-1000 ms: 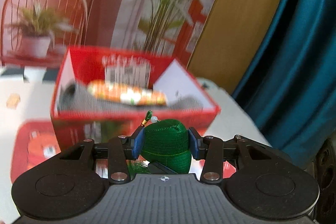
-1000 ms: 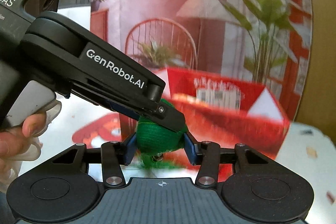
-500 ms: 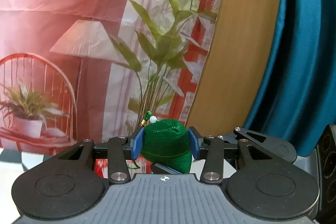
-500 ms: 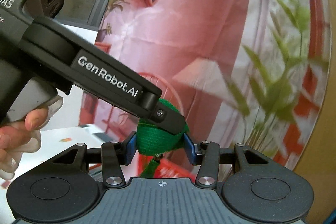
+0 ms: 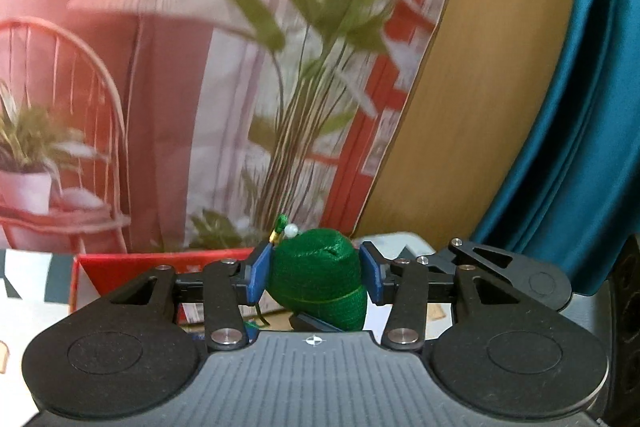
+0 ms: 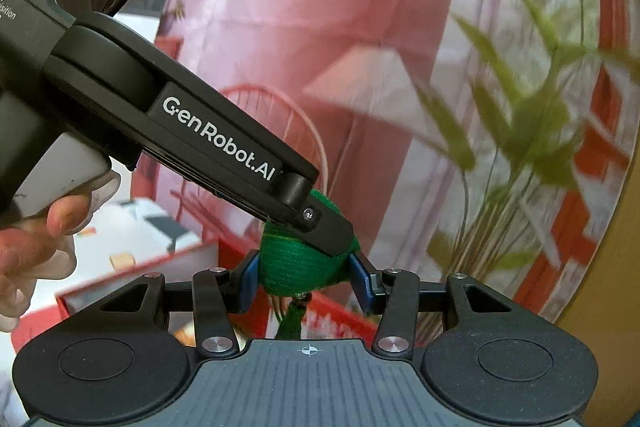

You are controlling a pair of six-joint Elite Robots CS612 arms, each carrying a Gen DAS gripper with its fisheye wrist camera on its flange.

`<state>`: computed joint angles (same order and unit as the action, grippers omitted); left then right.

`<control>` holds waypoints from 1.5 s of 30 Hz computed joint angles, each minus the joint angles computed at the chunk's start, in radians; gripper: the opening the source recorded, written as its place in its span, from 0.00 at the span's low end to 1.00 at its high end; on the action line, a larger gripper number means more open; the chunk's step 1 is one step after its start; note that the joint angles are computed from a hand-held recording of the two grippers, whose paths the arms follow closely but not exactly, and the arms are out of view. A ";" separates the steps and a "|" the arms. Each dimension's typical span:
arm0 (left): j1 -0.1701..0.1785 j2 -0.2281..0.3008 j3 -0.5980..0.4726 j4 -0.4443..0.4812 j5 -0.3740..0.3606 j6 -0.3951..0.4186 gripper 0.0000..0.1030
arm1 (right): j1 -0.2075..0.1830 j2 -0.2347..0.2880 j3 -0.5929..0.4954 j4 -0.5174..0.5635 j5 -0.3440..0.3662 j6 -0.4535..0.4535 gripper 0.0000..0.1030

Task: Organize soft objects
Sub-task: 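Carry the green knit ball into the red box and open both grippers, then move both grippers down to the white packet holding a green cable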

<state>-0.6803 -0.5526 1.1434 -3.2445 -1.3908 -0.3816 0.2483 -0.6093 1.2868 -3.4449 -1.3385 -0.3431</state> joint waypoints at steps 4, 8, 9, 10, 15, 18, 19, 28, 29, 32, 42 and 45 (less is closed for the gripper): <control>0.010 0.021 -0.029 0.045 -0.006 0.004 0.51 | 0.000 0.015 -0.016 0.073 -0.019 -0.021 0.42; 0.016 0.025 -0.030 0.066 0.018 -0.011 0.53 | 0.010 0.030 -0.049 0.166 -0.097 -0.033 0.42; 0.018 0.024 -0.026 0.068 0.022 -0.012 0.54 | 0.013 0.036 -0.063 0.187 -0.126 -0.030 0.43; 0.018 0.022 -0.023 0.072 0.028 -0.013 0.54 | 0.015 0.043 -0.077 0.205 -0.152 -0.026 0.43; 0.020 0.005 0.010 0.073 0.070 -0.023 0.54 | 0.022 0.057 -0.110 0.237 -0.244 0.057 0.54; 0.017 -0.012 0.045 0.055 0.098 -0.019 0.54 | 0.022 0.050 -0.096 0.219 -0.258 0.078 0.57; 0.016 -0.020 0.062 0.043 0.108 -0.018 0.54 | 0.021 0.045 -0.087 0.216 -0.256 0.081 0.57; -0.017 -0.094 0.229 -0.054 0.197 0.016 0.54 | 0.023 -0.025 0.067 0.098 -0.200 0.129 0.57; -0.021 -0.102 0.248 -0.066 0.206 0.017 0.54 | 0.024 -0.031 0.084 0.077 -0.196 0.141 0.57; -0.036 -0.126 0.308 -0.105 0.229 0.018 0.54 | 0.029 -0.048 0.134 0.019 -0.190 0.176 0.57; -0.089 -0.173 0.477 -0.215 0.287 0.006 0.54 | 0.049 -0.087 0.288 -0.198 -0.169 0.270 0.57; -0.103 -0.175 0.510 -0.222 0.313 -0.013 0.54 | 0.056 -0.091 0.325 -0.238 -0.164 0.289 0.57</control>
